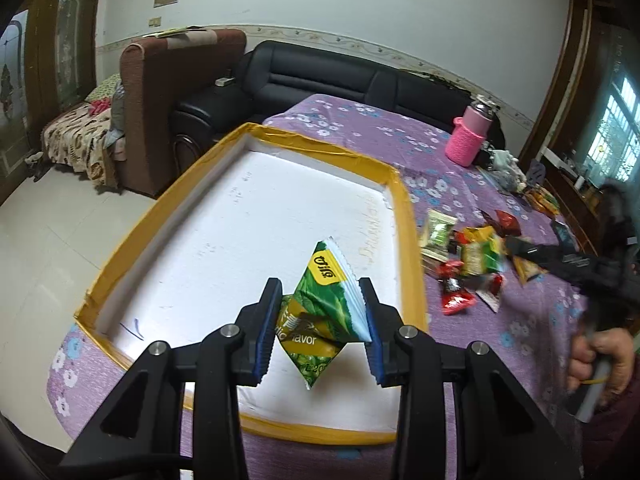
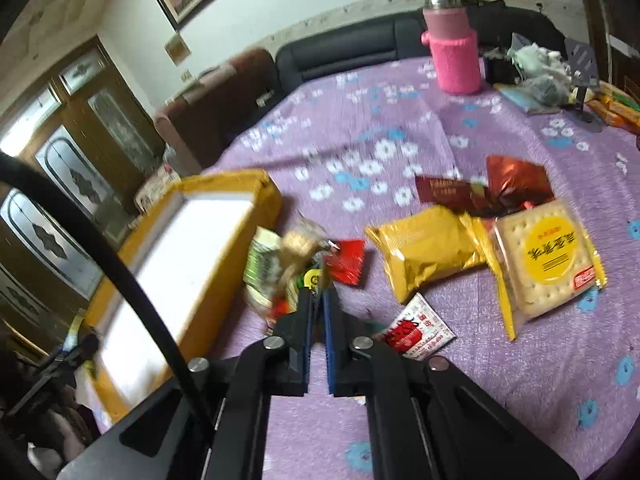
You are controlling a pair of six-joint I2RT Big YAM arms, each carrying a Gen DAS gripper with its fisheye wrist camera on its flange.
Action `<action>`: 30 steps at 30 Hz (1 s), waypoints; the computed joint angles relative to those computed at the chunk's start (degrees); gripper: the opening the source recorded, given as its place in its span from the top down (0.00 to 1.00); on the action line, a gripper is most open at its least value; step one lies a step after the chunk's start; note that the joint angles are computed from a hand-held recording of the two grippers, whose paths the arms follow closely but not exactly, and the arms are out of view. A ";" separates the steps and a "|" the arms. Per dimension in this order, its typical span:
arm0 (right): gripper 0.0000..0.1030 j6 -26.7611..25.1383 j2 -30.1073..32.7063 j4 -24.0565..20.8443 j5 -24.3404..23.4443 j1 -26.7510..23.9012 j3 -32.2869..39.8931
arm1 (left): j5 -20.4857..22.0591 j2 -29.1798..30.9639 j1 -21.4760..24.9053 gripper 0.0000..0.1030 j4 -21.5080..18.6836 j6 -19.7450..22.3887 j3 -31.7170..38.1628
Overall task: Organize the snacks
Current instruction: 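Lift the green pea bag with the left tool while the right grasps the garlic bag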
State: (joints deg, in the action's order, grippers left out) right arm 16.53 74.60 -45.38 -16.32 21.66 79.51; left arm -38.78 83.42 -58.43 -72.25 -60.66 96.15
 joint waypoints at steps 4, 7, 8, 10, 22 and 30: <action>1.00 0.08 -1.08 0.62 -2.24 2.13 1.27 | -0.35 -0.88 1.31 0.61 -1.61 -1.73 -1.00; 1.00 -1.38 -0.86 0.34 -1.43 4.09 2.62 | 0.32 -1.97 2.11 0.61 -1.78 -2.92 -2.39; 1.00 -2.82 -0.80 0.32 0.20 4.57 3.04 | 0.63 -2.52 2.18 0.61 -1.23 -3.10 -3.13; 0.95 -6.46 -0.06 -1.35 3.50 4.96 4.02 | 0.97 -2.69 2.24 0.61 -1.07 -3.17 -3.46; 0.52 -11.98 4.03 -3.31 13.81 2.00 1.02 | 1.19 -0.44 1.16 0.61 -0.92 -1.17 -0.67; 0.39 -13.15 5.29 -2.77 17.58 3.67 1.56 | -0.45 3.11 -0.18 0.61 -4.88 -0.78 4.61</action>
State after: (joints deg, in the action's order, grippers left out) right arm 3.38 79.89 -48.16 1.26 25.33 81.08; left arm -39.22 86.53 -58.61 -77.13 -61.44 100.76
